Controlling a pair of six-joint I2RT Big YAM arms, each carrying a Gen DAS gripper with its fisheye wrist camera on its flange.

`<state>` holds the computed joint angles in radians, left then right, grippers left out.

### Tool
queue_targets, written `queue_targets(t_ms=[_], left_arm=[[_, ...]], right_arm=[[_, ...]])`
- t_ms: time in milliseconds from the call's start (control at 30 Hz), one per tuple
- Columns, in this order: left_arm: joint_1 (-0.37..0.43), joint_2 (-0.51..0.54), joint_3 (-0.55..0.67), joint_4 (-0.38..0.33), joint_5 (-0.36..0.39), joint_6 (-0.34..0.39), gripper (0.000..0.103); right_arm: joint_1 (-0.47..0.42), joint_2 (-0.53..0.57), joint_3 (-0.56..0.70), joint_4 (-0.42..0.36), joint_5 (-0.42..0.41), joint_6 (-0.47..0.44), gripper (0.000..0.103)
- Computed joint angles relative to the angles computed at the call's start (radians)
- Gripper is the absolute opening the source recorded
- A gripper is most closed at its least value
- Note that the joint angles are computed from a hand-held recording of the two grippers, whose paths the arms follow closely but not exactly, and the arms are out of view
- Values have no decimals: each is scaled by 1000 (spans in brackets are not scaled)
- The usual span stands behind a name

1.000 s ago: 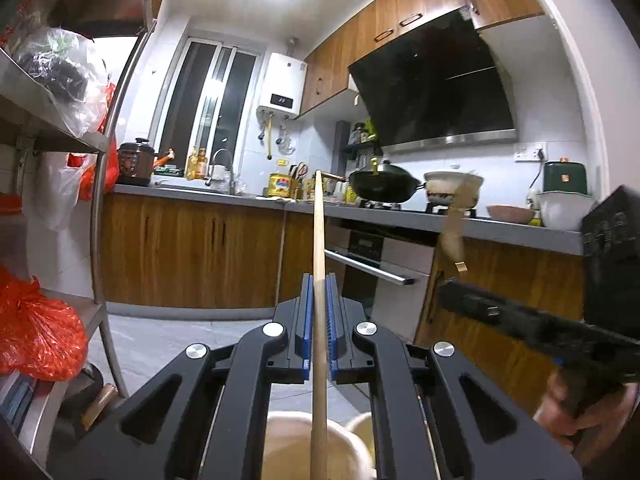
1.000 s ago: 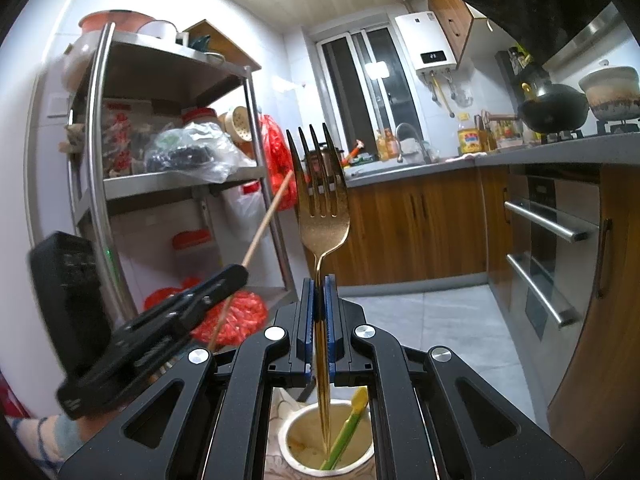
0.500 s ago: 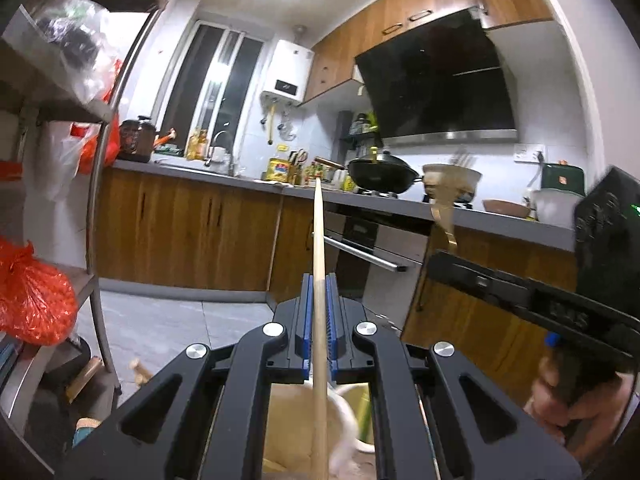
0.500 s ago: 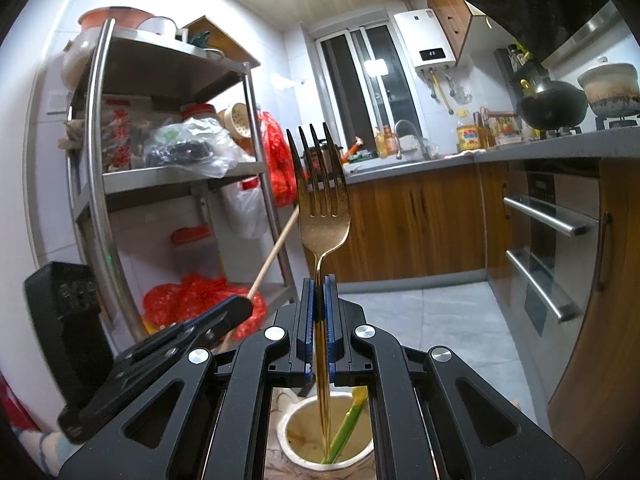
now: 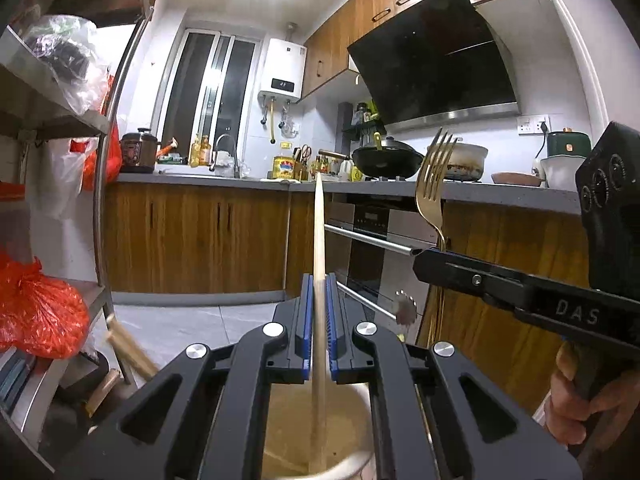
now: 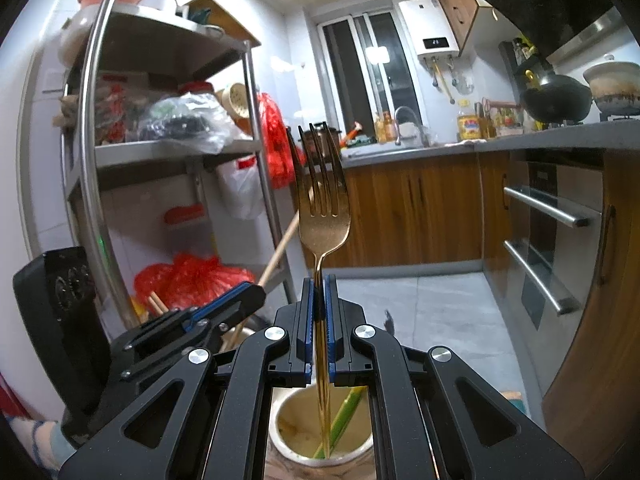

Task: Organize utensils
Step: 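Release the chopstick into the tall cup while the right tool releases the gold fork into the short cup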

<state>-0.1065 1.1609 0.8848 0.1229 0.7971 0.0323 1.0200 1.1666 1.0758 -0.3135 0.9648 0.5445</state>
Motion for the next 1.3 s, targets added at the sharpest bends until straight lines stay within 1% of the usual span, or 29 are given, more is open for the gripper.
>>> queue_targets(t_ms=[100, 233, 333, 433, 467, 533, 633, 667, 733, 767, 800, 833, 900, 933, 1000, 1067, 1100, 1200, 1300], left_arm=[[25, -7, -5, -12, 28, -8, 6], [68, -15, 2, -65, 90, -13, 6], [95, -32, 2, -115, 108, 18, 6], [111, -46, 10, -199, 105, 77, 6], [115, -54, 12, -238, 99, 110, 6], [117, -67, 12, -272, 86, 142, 6], [105, -78, 22, -317, 26, 180, 6], [100, -70, 40, -351, 7, 198, 6], [84, -57, 64, -388, -33, 215, 6], [77, -38, 90, -424, -51, 231, 6], [73, -22, 109, -443, -61, 235, 6], [70, -11, 120, -453, -68, 234, 6], [66, 22, 160, -505, -57, 246, 6], [64, 29, 169, -519, -54, 252, 6], [58, 25, 166, -515, -68, 267, 6], [61, 24, 162, -518, -60, 277, 6], [60, 26, 166, -526, -54, 278, 8], [58, 19, 162, -532, -50, 283, 20], [58, 12, 162, -541, -50, 289, 20]], right_arm=[[4, -1, -3, -28, -5, 23, 6], [9, -2, -7, -60, -10, 51, 6], [16, -2, -10, -90, -20, 72, 6], [14, 2, -9, -126, -42, 102, 6], [10, 4, -8, -139, -61, 115, 6], [1, 14, 2, -169, -86, 142, 6], [-13, 30, 19, -209, -117, 181, 6], [-23, 35, 25, -217, -136, 195, 6], [-35, 39, 29, -218, -156, 203, 6], [-41, 44, 35, -225, -164, 208, 6], [-46, 45, 37, -226, -172, 209, 6], [-54, 49, 40, -225, -184, 212, 6], [-65, 56, 46, -230, -193, 218, 6], [-71, 58, 47, -229, -201, 221, 6], [-76, 60, 48, -231, -206, 226, 6], [-80, 65, 50, -236, -203, 230, 6], [-82, 67, 50, -235, -204, 230, 6], [-88, 72, 50, -229, -210, 233, 7], [-92, 73, 50, -224, -220, 231, 7]])
